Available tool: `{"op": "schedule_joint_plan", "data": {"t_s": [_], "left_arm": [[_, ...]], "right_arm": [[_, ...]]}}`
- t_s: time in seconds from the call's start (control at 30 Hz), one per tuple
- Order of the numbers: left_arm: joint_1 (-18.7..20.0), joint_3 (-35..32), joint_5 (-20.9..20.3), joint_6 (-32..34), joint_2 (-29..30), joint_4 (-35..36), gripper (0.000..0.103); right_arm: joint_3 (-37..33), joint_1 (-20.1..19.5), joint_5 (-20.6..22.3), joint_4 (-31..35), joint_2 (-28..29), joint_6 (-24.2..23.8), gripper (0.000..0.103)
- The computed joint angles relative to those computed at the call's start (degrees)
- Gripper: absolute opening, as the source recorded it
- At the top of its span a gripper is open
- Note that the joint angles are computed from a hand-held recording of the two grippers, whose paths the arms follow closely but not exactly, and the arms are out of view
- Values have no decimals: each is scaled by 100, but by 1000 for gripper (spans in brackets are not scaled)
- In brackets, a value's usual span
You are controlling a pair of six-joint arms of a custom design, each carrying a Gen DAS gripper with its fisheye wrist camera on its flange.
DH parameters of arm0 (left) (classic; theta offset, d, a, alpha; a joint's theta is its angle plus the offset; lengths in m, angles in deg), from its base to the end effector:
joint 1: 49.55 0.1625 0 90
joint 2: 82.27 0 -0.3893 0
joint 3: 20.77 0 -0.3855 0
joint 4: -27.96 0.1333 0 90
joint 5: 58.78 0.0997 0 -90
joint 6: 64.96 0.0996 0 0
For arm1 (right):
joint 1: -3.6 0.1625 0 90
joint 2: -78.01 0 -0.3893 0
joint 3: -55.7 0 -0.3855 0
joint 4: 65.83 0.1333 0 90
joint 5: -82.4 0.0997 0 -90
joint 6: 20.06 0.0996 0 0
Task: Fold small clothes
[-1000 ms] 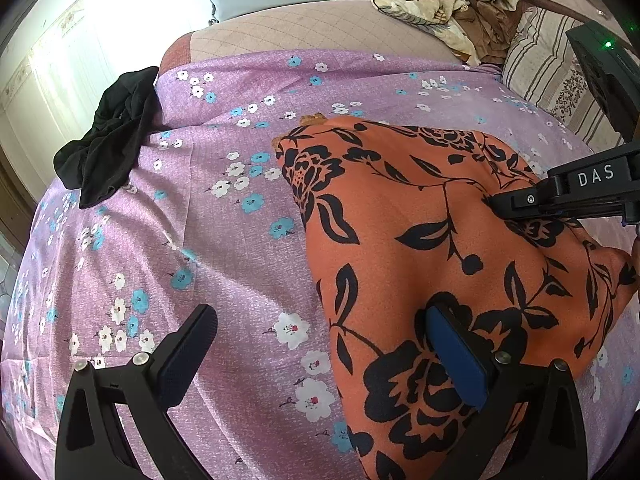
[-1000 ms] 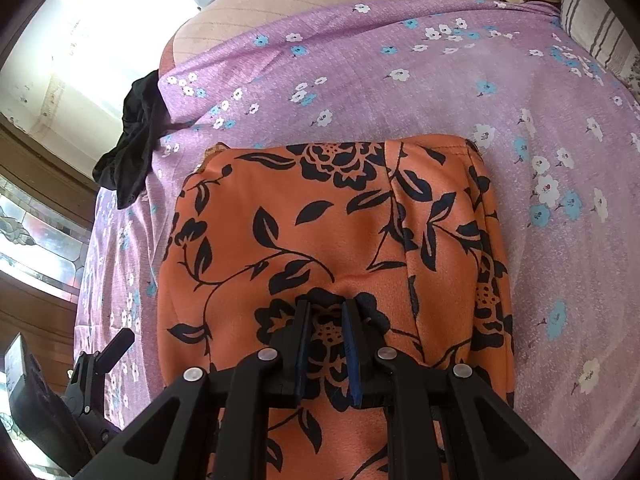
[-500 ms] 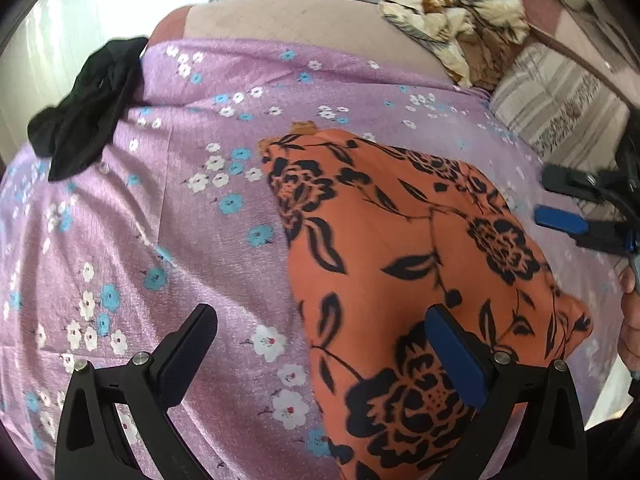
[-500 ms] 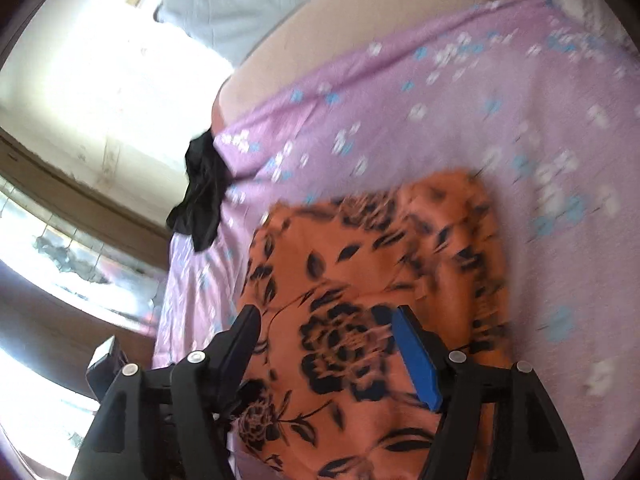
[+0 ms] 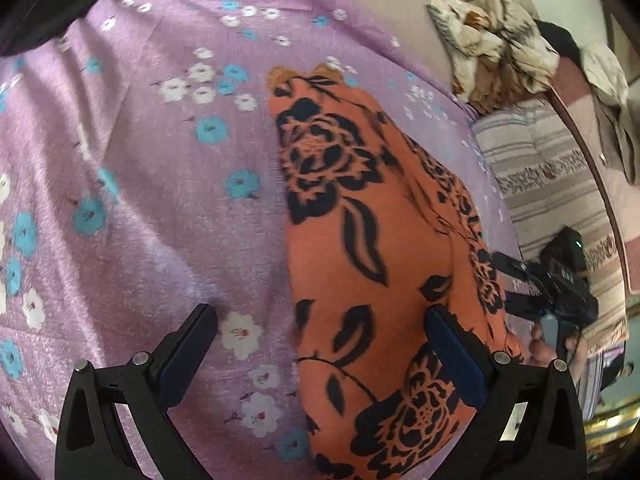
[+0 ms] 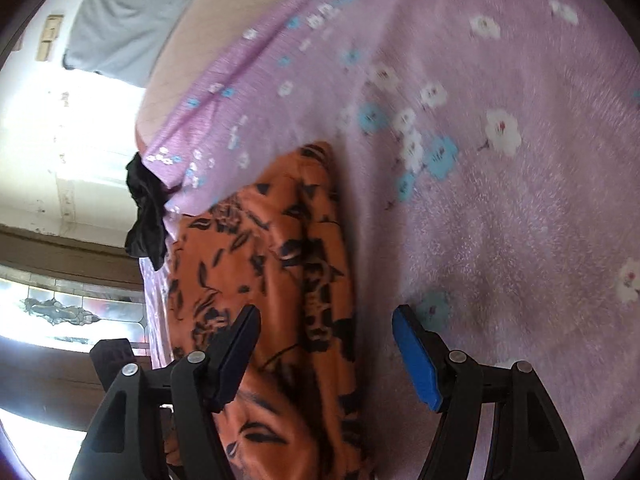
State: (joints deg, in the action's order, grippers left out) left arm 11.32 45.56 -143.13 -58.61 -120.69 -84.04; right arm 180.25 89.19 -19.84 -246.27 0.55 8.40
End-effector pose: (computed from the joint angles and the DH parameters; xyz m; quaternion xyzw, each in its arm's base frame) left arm -0.2326 -0.7114 0.1151 0.3063 0.9493 0.0408 0.0584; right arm 0.0745 -0.4935 0.2578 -0.2992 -0.8751 0.3798 0.0204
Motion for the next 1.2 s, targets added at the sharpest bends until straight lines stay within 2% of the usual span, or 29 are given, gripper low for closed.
{"op": "schedule_joint_plan", "data": {"t_s": [0.07,0.17,0.2,0.27,0.3,0.33,0.37,0.47,0.53,0.57,0.63,0.73,0.9,1.0,1.2], "left_arm": [[-8,7,-170,43,20,98,103],[-80,163,-162,144,-11,4,103],[-109,234,-142,214,-36,-54,103],[-157,386,-193,313,-74,-190,102],[-165,435,-246,352,-90,-263,93],[-201,520,-161,383,-128,-369,89],[-233,591,-71,425,-158,-459,87],[-274,694,45,438,-197,-656,73],[-263,675,37,407,-204,-687,59],[-256,665,46,399,-222,-696,55],[-256,657,53,435,-260,-707,46],[-312,775,129,585,-417,-824,42],[-384,1085,150,865,-848,-1239,42],[-415,1245,124,1009,-1136,-1444,42],[-468,1753,426,1224,-1780,-1860,42]], "right_arm": [[16,-88,298,-227,92,-84,75],[-89,-221,876,-480,348,-226,77],[-134,-215,922,-515,412,-201,79],[-286,-83,724,-682,639,-268,78],[-365,-19,687,-677,719,-349,78],[-449,24,744,-643,821,-373,76],[-548,127,564,-598,933,-324,74],[-929,610,-555,-202,1213,-477,60],[-1082,863,-1012,-132,1311,-450,53],[-1137,958,-1180,-107,1341,-464,49],[-1309,1219,-1639,-46,1460,-539,46],[-1588,1599,-2211,-60,1700,-707,44],[-1689,1965,-2541,-438,1783,-1034,43],[-1581,2112,-2460,-748,1709,-1162,43],[-1675,2356,-2195,-1287,1946,-1406,43]]}}
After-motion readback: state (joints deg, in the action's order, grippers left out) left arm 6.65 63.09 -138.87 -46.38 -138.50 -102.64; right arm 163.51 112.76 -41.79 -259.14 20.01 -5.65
